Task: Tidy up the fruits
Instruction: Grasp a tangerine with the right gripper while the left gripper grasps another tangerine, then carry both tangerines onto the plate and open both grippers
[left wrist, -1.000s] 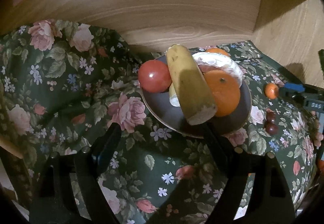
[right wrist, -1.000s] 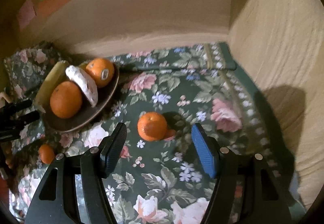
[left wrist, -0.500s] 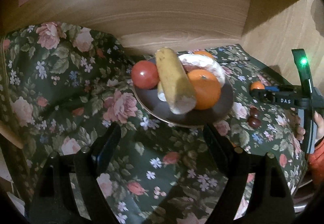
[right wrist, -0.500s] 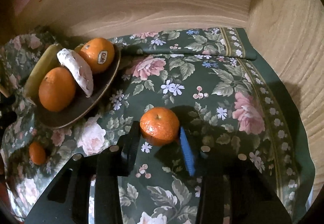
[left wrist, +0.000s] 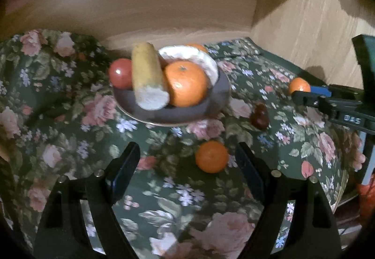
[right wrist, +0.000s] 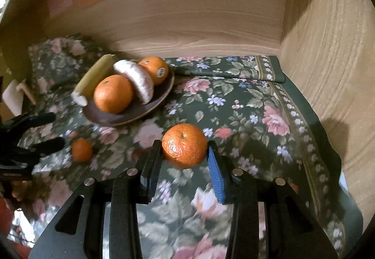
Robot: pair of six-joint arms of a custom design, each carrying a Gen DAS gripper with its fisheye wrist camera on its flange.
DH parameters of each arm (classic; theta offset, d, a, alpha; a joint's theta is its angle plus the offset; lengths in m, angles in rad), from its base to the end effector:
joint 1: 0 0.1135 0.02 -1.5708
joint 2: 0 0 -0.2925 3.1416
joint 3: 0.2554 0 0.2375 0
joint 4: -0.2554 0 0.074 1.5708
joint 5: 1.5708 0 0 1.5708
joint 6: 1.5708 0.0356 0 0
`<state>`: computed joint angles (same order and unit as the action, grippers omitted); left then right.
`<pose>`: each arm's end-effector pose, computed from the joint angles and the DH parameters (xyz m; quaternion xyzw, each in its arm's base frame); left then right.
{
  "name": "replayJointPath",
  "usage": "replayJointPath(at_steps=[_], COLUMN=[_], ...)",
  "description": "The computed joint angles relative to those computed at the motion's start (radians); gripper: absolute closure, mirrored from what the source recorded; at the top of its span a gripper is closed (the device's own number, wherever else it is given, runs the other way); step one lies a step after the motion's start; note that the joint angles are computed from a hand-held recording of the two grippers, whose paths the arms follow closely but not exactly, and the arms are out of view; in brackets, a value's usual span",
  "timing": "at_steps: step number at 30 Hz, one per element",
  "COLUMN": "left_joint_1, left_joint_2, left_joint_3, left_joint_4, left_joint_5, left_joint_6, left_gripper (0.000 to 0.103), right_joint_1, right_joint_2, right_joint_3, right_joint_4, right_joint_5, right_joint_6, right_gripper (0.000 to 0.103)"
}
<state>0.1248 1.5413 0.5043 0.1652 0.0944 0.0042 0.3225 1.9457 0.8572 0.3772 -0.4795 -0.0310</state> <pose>0.2488 0.0278 0.1548 -0.0404 0.9378 -0.0222 0.3442 0.3427 0.1318 0.1410 -0.2527 0.8519 0.2724 0.3691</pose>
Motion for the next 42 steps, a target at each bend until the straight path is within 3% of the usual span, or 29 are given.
replayJointPath(at_steps=[2,14,20,29,42], left_joint_1=[-0.015,-0.072,-0.047,0.146,0.256], left_joint_2=[0.031,0.14,0.094,-0.04,0.143], left_joint_3=[-0.001,0.012,-0.003,0.021,0.213], left_joint_4=[0.015,0.062,0.052,-0.045,-0.068], left_joint_5=[0.0,0.007,0.02,0.079,0.086], left_joint_6=[-0.015,-0.032,-0.019,0.077,0.142], left_gripper=[0.022,0.069,0.069,0.069,0.069], right_joint_1=[-0.003,0.003,0.021,0.062,0.135], right_joint_2=[-0.014,-0.058,-0.061,-0.042,0.046], right_joint_3=[-0.028,-0.125,-0.115,-0.041,0.17], right_joint_4=[0.018,0.087,0.085,0.05,-0.097], right_joint_5=[-0.013,-0.042,-0.046,-0.032,0.021], right_joint_6=[-0.001,0.009,0.012,0.018,-0.011], right_gripper=[0.068,0.068,0.068,0.068,0.068])
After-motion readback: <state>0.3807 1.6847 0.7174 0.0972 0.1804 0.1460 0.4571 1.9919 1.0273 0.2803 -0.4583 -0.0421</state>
